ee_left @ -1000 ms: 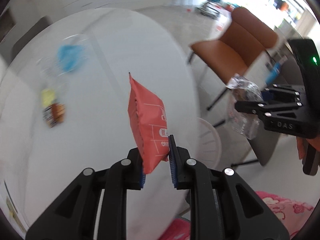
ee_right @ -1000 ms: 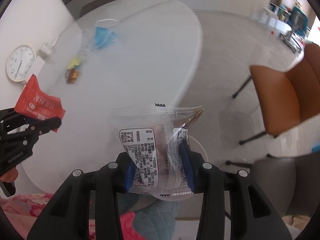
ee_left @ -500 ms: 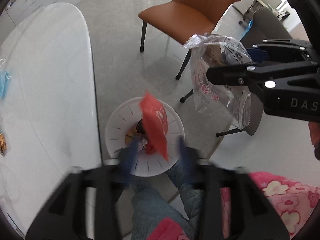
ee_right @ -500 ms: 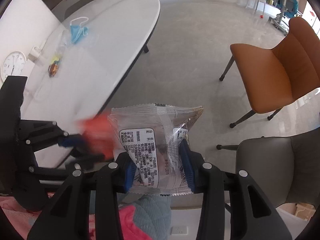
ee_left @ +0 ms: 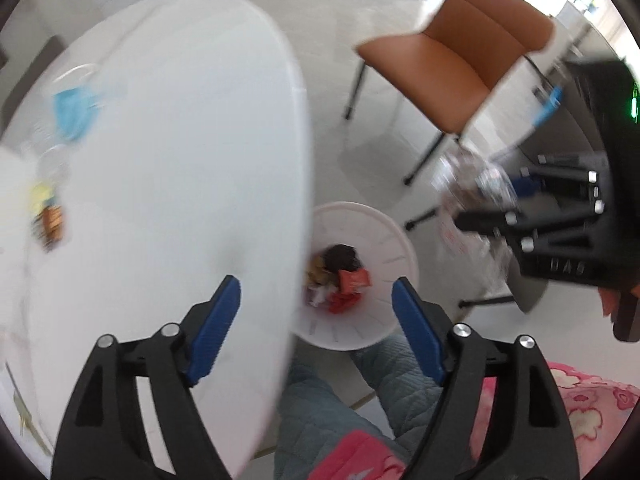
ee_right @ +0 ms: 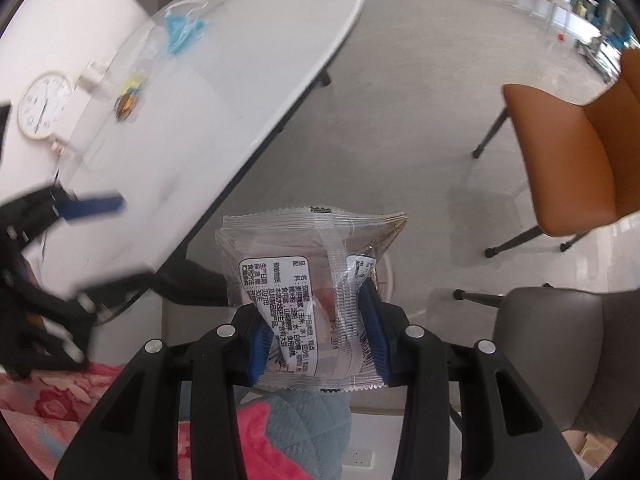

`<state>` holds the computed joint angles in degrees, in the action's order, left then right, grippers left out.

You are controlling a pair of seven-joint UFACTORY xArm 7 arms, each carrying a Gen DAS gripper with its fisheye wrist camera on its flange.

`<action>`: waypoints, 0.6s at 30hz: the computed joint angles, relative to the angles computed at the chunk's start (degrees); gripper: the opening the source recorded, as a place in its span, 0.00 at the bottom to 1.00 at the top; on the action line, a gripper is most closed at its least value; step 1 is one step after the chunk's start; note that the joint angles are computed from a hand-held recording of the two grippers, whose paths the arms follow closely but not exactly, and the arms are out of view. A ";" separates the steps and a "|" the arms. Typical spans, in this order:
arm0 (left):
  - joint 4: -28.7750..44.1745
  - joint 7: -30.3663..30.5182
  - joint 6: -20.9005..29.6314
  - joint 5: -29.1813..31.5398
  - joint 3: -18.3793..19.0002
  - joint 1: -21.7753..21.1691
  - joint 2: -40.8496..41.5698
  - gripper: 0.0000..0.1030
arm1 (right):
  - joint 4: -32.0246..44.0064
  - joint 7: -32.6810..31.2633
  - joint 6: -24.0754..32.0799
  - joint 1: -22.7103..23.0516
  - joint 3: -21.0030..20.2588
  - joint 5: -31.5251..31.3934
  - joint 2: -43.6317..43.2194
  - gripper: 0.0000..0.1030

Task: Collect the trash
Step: 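Carry both packets over the wastebasket and open both tools to drop them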

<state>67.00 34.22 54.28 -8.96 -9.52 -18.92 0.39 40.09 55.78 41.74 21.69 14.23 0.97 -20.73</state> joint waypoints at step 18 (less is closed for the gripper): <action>9.30 -6.41 -1.27 2.89 4.92 8.76 5.57 0.88 | 20.72 1.32 9.30 2.24 -0.54 -10.11 19.20 0.98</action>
